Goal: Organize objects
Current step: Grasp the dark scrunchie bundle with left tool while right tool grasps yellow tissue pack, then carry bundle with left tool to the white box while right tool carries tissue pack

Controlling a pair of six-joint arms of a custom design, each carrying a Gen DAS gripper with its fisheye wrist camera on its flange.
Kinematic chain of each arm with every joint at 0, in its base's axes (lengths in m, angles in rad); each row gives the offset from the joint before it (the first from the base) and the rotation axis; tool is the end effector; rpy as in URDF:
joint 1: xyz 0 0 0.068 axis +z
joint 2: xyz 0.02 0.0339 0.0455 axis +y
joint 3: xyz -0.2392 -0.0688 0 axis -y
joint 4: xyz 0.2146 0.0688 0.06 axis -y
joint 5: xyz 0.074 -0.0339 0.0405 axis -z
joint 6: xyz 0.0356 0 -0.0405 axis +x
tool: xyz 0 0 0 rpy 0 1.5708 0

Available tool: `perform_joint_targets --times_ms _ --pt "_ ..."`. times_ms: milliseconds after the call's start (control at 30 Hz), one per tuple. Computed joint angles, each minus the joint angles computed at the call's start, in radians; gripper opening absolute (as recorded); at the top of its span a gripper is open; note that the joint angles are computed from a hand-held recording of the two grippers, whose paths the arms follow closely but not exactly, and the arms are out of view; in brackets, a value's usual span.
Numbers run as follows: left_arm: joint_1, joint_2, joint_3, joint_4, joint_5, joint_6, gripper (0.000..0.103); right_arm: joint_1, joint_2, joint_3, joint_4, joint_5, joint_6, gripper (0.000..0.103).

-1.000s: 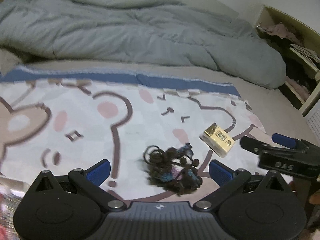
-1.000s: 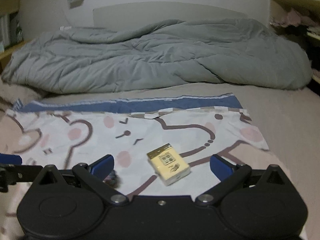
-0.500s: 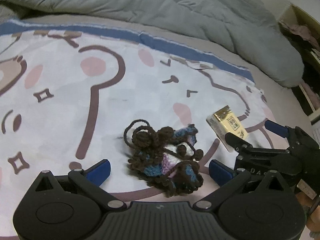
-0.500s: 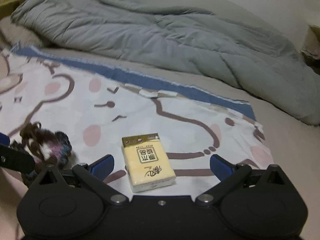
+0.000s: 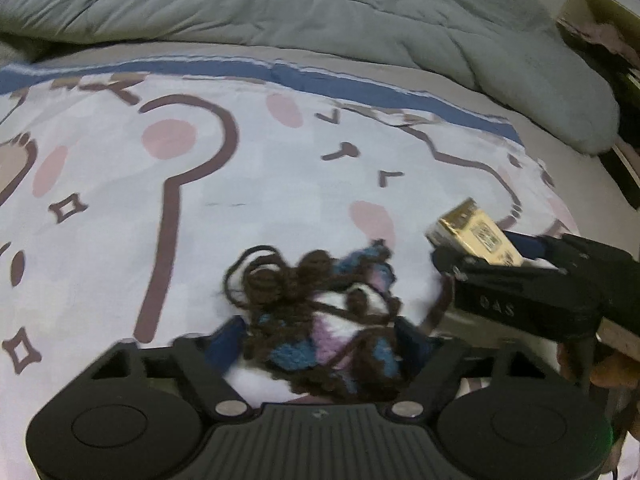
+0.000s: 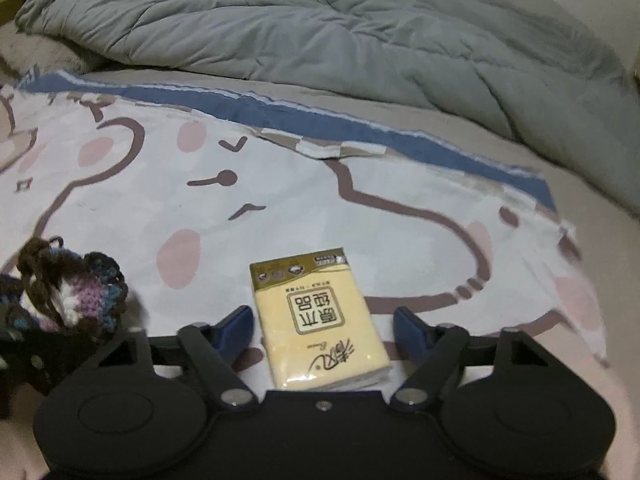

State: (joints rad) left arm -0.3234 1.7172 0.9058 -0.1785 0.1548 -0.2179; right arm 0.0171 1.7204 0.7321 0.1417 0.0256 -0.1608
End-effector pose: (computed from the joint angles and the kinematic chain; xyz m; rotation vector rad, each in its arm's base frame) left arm 0.2885 -0.1025 0.1445 0.1968 2.5869 -0.4011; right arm 0.2964 0.0042 0.1217 -0.2032 2.4108 -0.0967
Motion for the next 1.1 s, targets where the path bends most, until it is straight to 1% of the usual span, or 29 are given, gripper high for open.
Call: perform_joint_targets --times_ms 33,167,233,300,433,567,800,933,1100 --pt "-0.001 -0.003 -0.003 0.001 0.002 0.014 0.068 -0.006 0.002 -0.002 0.005 -0.017 0.014 0.065" --pt "0.024 -0.02 -0.017 0.0 0.041 0.051 0.058 -0.008 -0.005 -0.018 0.024 -0.028 0.069 0.059" --pt "0.037 -0.038 -0.022 -0.013 0.057 0.063 0.055 -0.011 -0.024 -0.032 0.024 -0.03 0.116 0.057" --pt "0.045 -0.07 -0.033 -0.03 0.057 0.078 0.053 -0.012 -0.051 -0.046 0.013 -0.031 0.155 0.057" --pt "0.068 -0.16 -0.056 -0.067 0.068 0.1 0.053 -0.003 -0.155 -0.093 -0.032 -0.035 0.215 0.057" --pt "0.101 -0.268 -0.074 -0.131 0.081 0.119 0.053 0.029 -0.294 -0.121 -0.136 -0.012 0.266 0.057" --pt "0.198 -0.478 -0.084 -0.301 0.125 0.181 0.053 0.139 -0.591 -0.128 -0.399 0.079 0.376 0.057" --pt "0.276 -0.592 -0.074 -0.417 0.163 0.244 0.053 0.235 -0.741 -0.109 -0.549 0.148 0.458 0.057" --pt "0.421 -0.703 -0.034 -0.572 0.255 0.361 0.053 0.403 -0.862 -0.055 -0.728 0.267 0.582 0.057"
